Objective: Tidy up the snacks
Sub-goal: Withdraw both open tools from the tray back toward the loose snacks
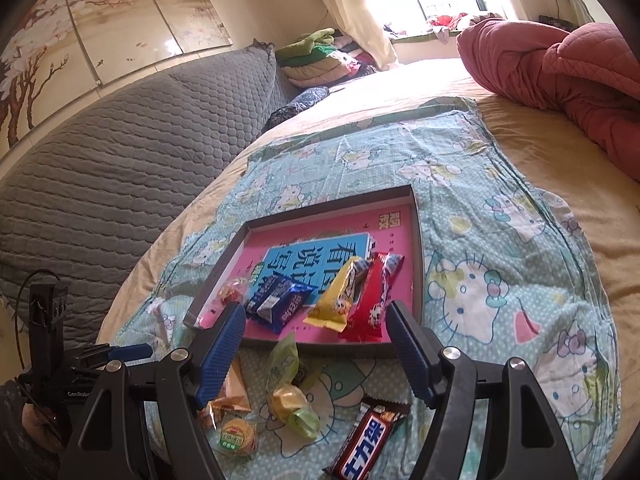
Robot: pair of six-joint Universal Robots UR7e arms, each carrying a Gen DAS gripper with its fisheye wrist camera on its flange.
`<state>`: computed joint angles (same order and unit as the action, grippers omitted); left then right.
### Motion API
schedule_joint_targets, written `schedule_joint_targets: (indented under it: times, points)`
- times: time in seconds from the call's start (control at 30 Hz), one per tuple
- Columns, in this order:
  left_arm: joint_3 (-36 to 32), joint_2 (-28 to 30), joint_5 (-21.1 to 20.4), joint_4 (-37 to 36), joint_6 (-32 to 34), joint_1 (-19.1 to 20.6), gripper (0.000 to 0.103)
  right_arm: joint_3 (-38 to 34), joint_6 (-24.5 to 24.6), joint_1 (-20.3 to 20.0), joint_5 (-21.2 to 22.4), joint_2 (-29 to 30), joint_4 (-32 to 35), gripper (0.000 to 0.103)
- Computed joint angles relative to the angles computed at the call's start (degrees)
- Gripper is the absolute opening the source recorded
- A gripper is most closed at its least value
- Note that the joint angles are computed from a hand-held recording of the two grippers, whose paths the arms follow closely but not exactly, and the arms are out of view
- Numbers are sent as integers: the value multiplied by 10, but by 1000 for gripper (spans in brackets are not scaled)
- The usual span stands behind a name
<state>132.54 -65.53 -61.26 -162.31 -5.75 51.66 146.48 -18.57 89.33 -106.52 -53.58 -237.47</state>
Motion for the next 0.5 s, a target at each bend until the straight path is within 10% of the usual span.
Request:
schedule_joint_targets:
  times: [0.5]
  points:
    - [6,0,-27,4,-3,4,72,-1,-7,29,-50,31,5,72]
